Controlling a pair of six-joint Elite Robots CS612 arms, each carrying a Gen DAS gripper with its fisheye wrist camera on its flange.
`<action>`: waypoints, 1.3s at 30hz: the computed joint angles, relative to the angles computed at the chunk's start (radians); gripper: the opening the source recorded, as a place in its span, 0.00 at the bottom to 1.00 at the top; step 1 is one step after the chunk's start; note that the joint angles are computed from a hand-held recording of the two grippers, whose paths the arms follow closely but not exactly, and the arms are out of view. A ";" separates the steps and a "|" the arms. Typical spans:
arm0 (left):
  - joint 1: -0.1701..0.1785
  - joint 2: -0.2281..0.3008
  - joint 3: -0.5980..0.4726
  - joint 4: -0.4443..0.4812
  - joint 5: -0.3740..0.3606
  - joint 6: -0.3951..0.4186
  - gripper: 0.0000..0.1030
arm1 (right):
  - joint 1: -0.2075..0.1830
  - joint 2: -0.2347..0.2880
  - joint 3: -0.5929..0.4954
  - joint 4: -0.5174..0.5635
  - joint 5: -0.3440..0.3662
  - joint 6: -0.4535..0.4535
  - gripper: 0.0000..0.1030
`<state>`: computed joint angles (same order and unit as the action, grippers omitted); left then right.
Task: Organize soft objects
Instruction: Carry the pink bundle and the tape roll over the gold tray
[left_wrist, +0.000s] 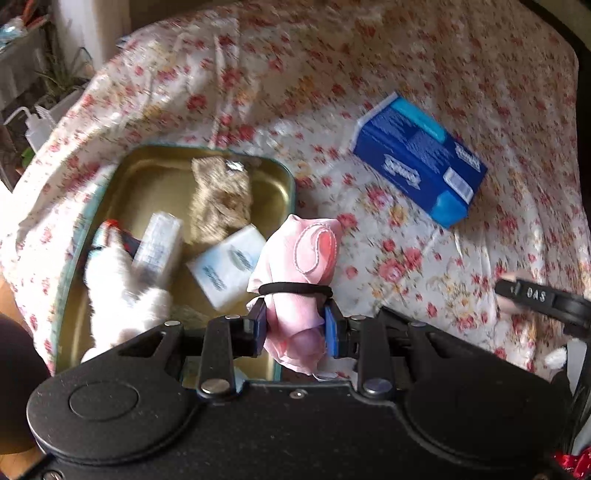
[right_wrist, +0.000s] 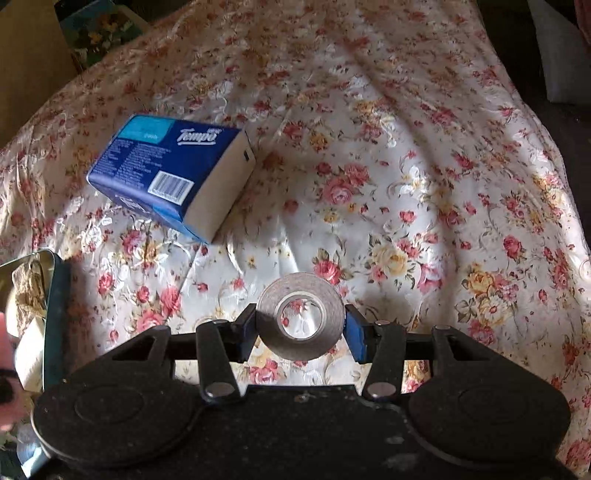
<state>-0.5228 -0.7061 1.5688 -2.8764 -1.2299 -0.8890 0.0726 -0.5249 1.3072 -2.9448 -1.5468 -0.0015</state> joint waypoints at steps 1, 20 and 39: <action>0.002 -0.006 0.009 -0.009 0.010 -0.008 0.30 | 0.000 0.000 0.002 -0.006 0.007 0.001 0.46; 0.031 -0.074 0.120 -0.103 0.120 -0.059 0.30 | 0.036 -0.021 0.072 -0.112 0.078 -0.119 0.46; 0.083 -0.069 0.108 -0.083 0.122 -0.139 0.30 | 0.095 -0.079 0.093 -0.103 0.203 -0.188 0.46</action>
